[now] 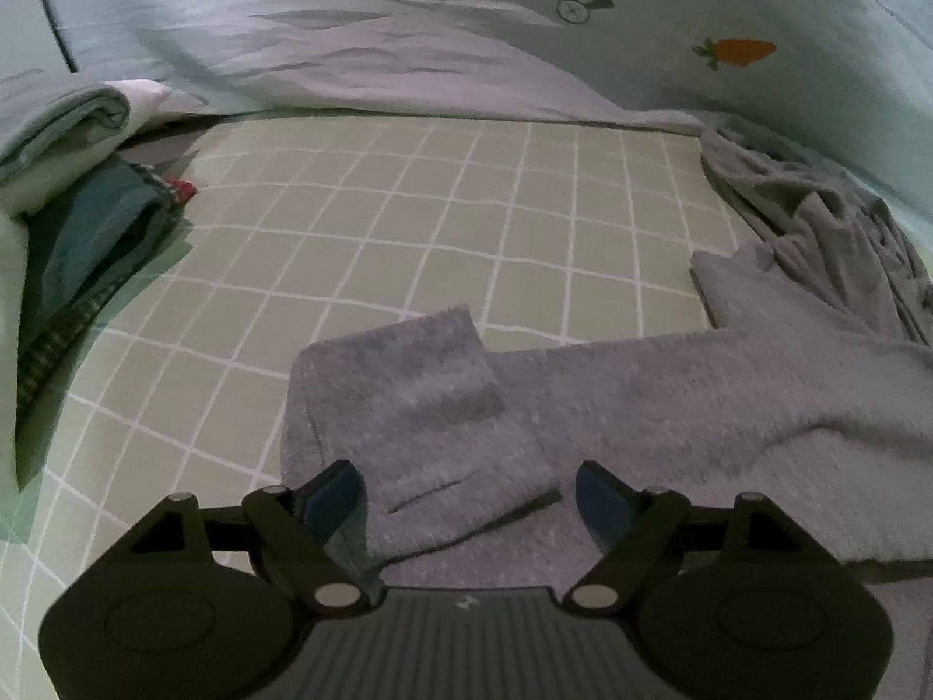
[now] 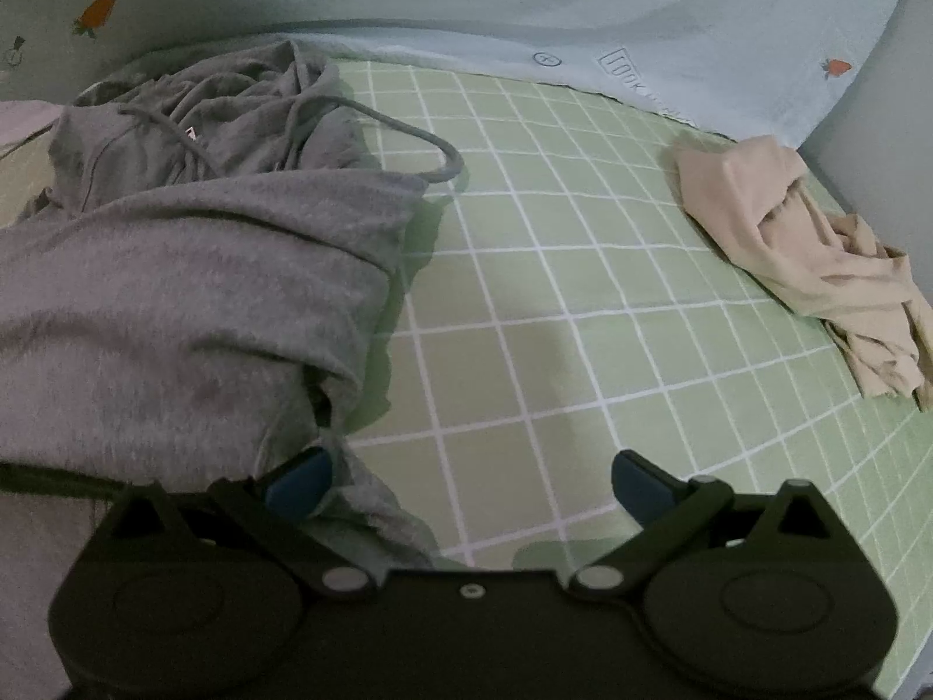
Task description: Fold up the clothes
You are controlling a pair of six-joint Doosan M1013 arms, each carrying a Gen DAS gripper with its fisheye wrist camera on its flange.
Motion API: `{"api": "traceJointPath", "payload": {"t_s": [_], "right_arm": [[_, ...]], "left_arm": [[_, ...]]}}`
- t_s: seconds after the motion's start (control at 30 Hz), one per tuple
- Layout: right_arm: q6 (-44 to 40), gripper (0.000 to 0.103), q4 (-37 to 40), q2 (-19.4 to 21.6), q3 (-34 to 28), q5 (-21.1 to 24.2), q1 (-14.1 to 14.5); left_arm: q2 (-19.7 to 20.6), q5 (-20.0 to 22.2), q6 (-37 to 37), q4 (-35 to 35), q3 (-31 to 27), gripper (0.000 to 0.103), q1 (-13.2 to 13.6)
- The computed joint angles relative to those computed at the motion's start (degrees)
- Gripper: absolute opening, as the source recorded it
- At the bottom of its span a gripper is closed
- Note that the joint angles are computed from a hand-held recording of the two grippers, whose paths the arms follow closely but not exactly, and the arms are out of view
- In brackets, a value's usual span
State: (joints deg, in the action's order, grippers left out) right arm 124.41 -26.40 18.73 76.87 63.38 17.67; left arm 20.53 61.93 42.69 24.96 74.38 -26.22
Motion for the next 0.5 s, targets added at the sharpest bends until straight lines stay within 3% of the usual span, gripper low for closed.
{"api": "traceJointPath", "payload": {"t_s": [0.13,0.2,0.23,0.3,0.5], "right_arm": [[-0.1,0.103,-0.1,0.0,0.0,0.0,0.0],[-0.1,0.103,-0.2,0.0,0.0,0.0,0.1],[-0.1,0.103,-0.1,0.0,0.0,-0.1,0.0],[0.1,0.103,0.0,0.0,0.1,-0.2,0.0],[1.1,0.103,0.2,-0.4,0.6,-1.0,-0.1]], "left_arm": [[0.1,1.4,-3.8,3.1,-0.1,0.053,-0.5],[0.2,2.8,-6.0,3.9,-0.5,0.023,-0.5],[0.2,3.3,-7.1,3.6,-0.8,0.014,-0.3],[-0.1,3.4,-9.0,1.8,-1.1,0.007,0.3],[-1.5,-1.6,-10.9,0.1,-2.2,0.006,-0.1]]}}
